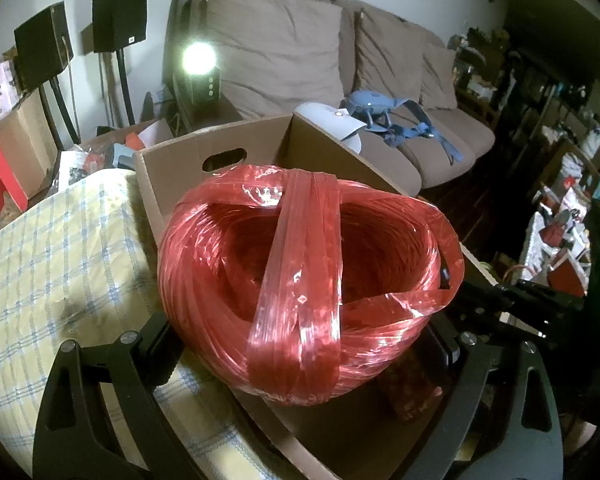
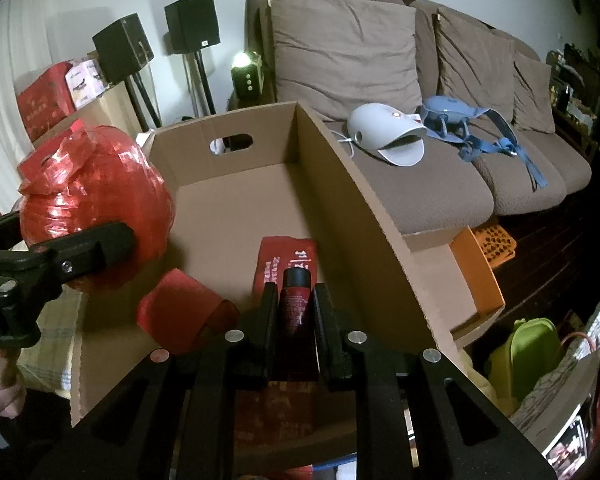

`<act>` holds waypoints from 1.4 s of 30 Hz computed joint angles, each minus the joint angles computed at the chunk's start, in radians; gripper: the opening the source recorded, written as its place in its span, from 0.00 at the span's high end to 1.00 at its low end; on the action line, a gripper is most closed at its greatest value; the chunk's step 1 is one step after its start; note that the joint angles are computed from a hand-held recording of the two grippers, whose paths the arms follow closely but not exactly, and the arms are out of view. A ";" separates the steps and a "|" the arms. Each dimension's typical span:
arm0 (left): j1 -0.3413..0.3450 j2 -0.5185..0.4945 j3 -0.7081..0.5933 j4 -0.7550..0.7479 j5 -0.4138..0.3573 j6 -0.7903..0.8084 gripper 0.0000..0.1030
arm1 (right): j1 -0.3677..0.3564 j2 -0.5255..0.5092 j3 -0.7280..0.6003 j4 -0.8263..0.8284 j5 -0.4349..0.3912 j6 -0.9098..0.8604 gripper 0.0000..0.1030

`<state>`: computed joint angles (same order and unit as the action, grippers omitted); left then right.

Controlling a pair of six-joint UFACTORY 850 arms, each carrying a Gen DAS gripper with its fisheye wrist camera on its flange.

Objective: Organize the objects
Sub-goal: 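Lower the coil into the cardboard box with the left gripper while the right holds the bottle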

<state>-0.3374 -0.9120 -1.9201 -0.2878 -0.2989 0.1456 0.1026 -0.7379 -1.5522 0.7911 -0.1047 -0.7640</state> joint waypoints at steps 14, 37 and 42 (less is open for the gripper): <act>0.001 -0.020 -0.015 -0.017 0.003 0.006 0.07 | -0.003 -0.004 -0.003 -0.104 -0.008 0.100 0.84; 0.005 -0.051 -0.072 -0.010 -0.030 0.007 0.07 | 0.001 -0.023 -0.024 -0.247 -0.048 0.230 0.84; 0.005 -0.059 -0.083 -0.002 -0.038 -0.002 0.07 | 0.000 -0.025 -0.029 -0.259 -0.056 0.242 0.84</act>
